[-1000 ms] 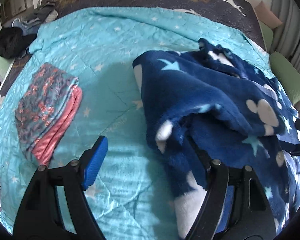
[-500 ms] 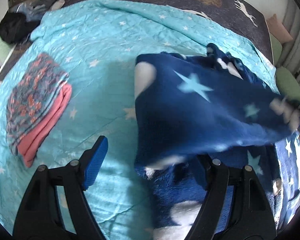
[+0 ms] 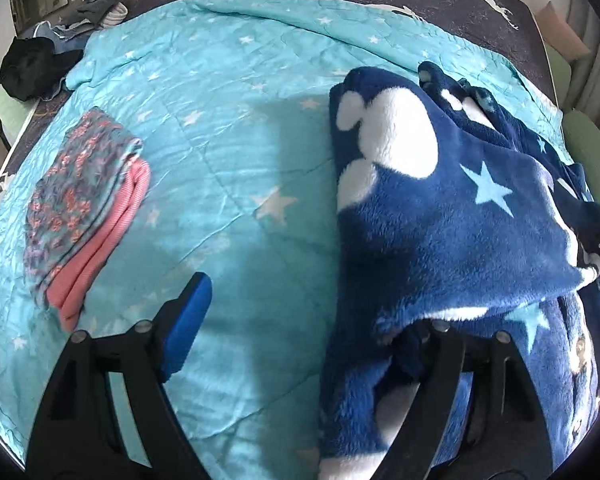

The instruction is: Fold small clothes

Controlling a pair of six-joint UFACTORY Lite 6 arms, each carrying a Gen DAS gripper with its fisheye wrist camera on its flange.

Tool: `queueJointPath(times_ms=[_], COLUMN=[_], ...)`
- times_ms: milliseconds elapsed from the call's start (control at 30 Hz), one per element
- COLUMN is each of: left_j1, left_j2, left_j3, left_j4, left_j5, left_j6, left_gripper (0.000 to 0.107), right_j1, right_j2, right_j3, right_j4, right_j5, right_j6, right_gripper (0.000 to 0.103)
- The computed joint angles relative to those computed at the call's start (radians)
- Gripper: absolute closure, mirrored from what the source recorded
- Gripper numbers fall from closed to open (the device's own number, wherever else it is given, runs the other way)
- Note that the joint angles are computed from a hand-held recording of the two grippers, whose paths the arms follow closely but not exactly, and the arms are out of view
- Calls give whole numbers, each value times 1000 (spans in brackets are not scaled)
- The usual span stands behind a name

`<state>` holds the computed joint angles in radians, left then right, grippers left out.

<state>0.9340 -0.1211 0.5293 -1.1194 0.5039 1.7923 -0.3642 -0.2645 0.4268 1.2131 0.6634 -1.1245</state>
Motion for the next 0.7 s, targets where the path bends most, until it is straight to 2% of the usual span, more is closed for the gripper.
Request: queueJointPath(times_ms=[100,167,233,267,300,367,400,467,500,600,700], left_j1=[45,124,202,215,210,129,85,-60,-125,-359,-471], left_j2=[-63,-90,-101,-103,-100,-85,-78,-41,-20,56,237], left_j3=[-17,22,92,120,156,197,203,212,214,215,292], left_j4=[101,192,222,220,209,189,176,143,130,104,201], left_j5=[54,222,431,497,557,579,560,471,423,124,-190], left_j6=[-53,-118,-162,-188,-228,-306,-329,-395,-412,-458,-534], left_gripper=[25,26,26,26,26,26,28,36,36,40,38], right_j1=[-42,-59,-98,-108,-119,-112,-121,-87,-75,-93,-118], right_j2=[-37,-65,-66,-64,-60,-64,-82,-97,-98,-73,-58], right_j3=[-9,-20,-43,-60,-77,-103,-114,-129,-134,-132,-135], right_j4=[-53,-80,-57,-28,6,60,56,90,107,130,141], right_j5=[41,57,85,89,93,80,83,55,46,66,92], right_j6=[13,11,-55,-89,-127,-174,-181,-198,-209,-244,-272], right_gripper=[87,85,85,85,85,84,84,84,84,84,83])
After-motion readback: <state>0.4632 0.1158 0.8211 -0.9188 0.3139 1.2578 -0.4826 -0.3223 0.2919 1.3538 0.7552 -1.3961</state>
